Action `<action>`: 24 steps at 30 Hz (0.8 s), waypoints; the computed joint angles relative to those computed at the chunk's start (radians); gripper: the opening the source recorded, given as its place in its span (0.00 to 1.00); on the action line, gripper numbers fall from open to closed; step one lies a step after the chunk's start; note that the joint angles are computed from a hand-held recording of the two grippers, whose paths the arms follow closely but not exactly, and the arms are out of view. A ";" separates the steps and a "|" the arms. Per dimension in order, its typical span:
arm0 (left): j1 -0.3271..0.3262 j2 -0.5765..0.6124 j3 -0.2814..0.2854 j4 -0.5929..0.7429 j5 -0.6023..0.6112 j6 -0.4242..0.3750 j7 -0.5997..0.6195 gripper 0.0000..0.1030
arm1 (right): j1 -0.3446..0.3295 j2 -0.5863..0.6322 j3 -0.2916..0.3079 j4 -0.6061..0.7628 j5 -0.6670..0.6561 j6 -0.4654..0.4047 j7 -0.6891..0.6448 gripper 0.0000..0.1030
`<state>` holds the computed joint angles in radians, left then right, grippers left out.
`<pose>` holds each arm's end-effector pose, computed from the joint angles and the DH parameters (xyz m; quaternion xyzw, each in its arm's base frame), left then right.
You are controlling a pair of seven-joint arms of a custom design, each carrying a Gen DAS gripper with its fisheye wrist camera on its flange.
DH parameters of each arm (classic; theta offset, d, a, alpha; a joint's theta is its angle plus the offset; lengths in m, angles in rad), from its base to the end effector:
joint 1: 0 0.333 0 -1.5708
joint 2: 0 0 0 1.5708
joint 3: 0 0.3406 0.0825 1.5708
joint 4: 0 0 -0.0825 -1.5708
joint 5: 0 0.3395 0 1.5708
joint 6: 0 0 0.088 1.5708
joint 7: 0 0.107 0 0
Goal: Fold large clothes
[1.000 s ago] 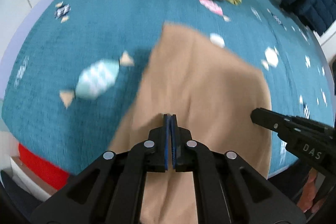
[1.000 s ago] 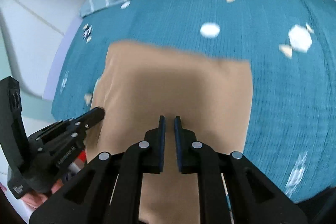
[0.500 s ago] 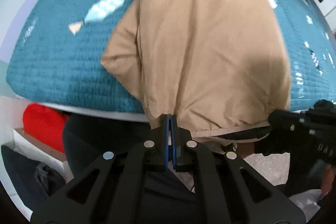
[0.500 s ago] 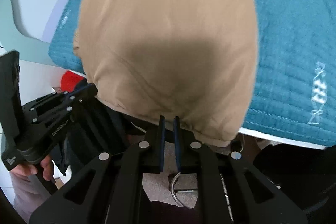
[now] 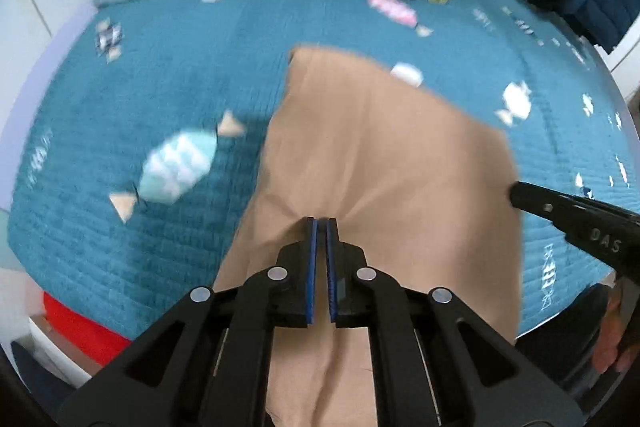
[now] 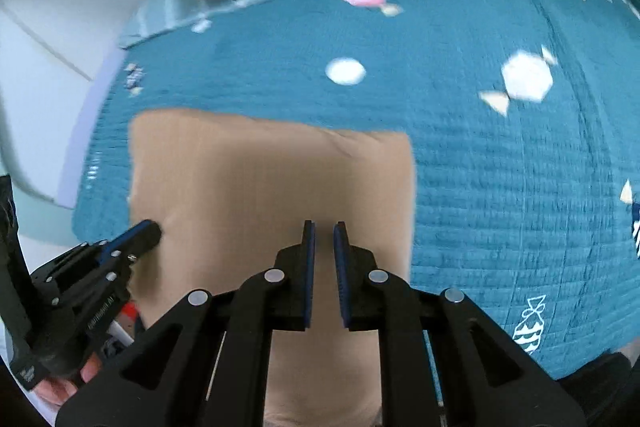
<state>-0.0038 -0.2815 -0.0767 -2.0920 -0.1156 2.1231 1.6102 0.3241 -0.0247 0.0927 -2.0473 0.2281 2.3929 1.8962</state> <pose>0.4487 -0.0459 0.6077 -0.6712 0.7236 -0.1415 0.0768 0.4895 0.2193 0.5338 -0.6759 0.7082 0.0091 0.2038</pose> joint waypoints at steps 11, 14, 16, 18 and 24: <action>0.023 -0.208 0.072 -0.200 -0.108 -0.041 0.092 0.05 | 0.022 -0.241 -0.026 -0.325 0.166 -0.025 -0.097 0.11; 0.010 -0.230 0.086 -0.190 -0.137 -0.067 0.119 0.65 | 0.016 -0.279 -0.037 -0.349 0.186 -0.036 -0.089 0.16; 0.021 -0.253 0.065 -0.193 -0.107 -0.040 0.109 0.73 | -0.004 -0.300 -0.035 -0.362 0.172 -0.033 -0.046 0.44; 0.020 -0.249 0.064 -0.181 -0.092 -0.043 0.111 0.73 | -0.026 -0.315 -0.028 -0.379 0.140 0.000 0.012 0.69; 0.027 -0.208 0.080 -0.164 -0.096 -0.062 0.100 0.78 | -0.021 -0.298 -0.073 -0.366 0.214 0.023 -0.005 0.76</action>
